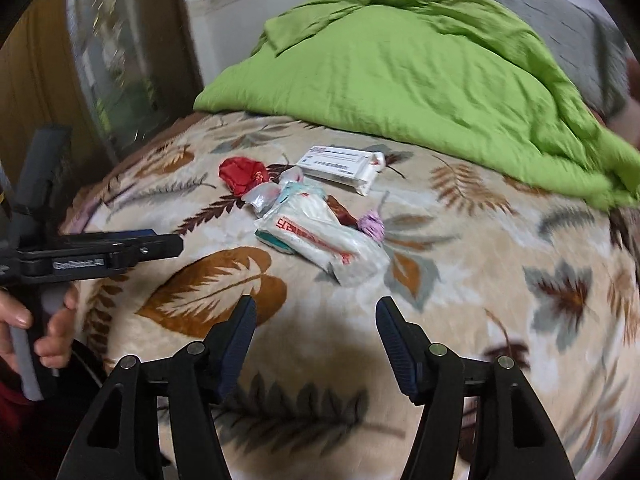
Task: Collect trash
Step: 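Move the right gripper to the white plastic bag and grasp it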
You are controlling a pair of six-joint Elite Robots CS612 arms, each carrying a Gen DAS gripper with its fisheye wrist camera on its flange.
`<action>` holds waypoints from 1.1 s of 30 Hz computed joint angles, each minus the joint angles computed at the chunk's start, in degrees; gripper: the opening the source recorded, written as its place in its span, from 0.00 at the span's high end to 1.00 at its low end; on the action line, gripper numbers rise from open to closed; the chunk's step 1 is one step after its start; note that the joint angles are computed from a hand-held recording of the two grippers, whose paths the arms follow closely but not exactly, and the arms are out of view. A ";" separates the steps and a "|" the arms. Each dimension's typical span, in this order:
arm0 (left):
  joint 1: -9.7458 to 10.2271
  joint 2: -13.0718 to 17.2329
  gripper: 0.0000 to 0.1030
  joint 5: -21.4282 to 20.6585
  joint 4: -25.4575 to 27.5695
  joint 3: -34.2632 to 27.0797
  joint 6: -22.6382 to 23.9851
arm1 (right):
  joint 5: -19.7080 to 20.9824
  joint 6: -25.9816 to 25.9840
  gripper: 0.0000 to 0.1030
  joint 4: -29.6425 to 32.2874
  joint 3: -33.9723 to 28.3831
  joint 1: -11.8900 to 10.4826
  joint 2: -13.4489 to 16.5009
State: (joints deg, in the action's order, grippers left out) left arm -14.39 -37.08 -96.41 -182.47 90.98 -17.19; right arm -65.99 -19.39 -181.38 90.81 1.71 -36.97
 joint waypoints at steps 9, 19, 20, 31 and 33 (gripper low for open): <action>2.17 1.56 0.36 -1.73 3.92 -4.19 0.97 | -2.20 -7.74 0.36 6.11 -8.67 2.23 4.13; 3.49 5.32 0.34 -1.93 10.28 -12.58 5.49 | -6.29 -14.61 0.50 8.79 -14.73 3.88 7.95; 3.54 5.68 0.34 -2.14 10.80 -13.33 5.70 | -6.34 -13.98 0.51 8.60 -14.79 3.86 8.09; 3.82 10.60 0.34 -2.42 14.41 -22.58 1.96 | 5.26 7.06 0.82 5.03 -10.69 0.40 5.75; 4.18 11.91 0.42 -4.01 16.25 -24.88 -0.63 | 6.86 9.61 0.82 3.17 -9.58 0.10 5.36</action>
State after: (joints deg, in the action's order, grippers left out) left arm -10.21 -25.16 -100.42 -166.21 66.10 -17.81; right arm -59.13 -9.77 -178.21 81.22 1.82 -31.61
